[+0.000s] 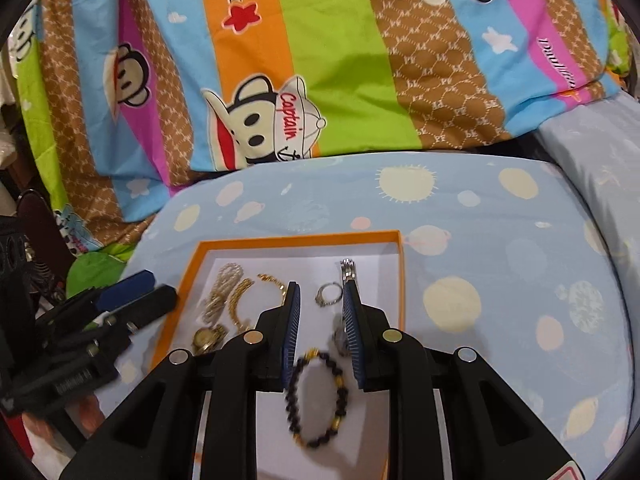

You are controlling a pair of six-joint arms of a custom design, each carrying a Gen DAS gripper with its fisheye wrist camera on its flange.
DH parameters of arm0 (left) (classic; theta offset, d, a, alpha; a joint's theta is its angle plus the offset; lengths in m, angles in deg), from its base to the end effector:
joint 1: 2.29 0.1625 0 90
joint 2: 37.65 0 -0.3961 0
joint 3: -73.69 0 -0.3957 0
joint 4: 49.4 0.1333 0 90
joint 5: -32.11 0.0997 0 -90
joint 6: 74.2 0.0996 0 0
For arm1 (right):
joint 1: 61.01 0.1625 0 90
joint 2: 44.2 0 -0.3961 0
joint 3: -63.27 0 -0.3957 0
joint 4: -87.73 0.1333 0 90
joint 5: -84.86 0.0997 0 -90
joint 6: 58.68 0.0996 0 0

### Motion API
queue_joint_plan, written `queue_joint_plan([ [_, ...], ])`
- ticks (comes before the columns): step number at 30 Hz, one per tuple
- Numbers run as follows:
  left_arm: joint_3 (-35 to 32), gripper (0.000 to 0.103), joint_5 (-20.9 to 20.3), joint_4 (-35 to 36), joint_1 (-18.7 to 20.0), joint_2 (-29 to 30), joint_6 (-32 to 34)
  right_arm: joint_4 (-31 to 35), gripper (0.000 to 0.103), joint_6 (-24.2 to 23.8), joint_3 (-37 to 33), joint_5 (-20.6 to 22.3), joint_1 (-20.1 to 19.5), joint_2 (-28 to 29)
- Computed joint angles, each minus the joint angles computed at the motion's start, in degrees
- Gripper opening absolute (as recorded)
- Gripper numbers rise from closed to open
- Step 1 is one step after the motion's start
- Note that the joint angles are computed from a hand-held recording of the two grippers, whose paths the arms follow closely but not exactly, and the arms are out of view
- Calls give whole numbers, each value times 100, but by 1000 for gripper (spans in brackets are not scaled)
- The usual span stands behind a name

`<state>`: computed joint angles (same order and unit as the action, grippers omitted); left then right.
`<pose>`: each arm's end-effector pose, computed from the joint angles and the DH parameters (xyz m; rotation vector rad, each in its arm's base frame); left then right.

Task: Organize jewelry
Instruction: 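Lower the bangle and ring into the orange box and open both grippers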

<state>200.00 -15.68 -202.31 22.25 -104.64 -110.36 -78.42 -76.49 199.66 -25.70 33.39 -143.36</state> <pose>-0.3361 -0.3735 0.1194 0.6271 2.5233 -0.8292 0.1278 -0.3795 0.3042 0.3354 -2.5694 0.8527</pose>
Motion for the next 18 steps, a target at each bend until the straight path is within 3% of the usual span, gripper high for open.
queue_joint_plan([
  [9, 950, 55, 375, 1471, -1071, -1227, -1381, 85, 22, -176, 1227, -252, 179, -1714],
  [18, 1505, 55, -26, 2106, -1673, -1321, -2523, 470, 22, -194, 2123, -159, -40, -2774],
])
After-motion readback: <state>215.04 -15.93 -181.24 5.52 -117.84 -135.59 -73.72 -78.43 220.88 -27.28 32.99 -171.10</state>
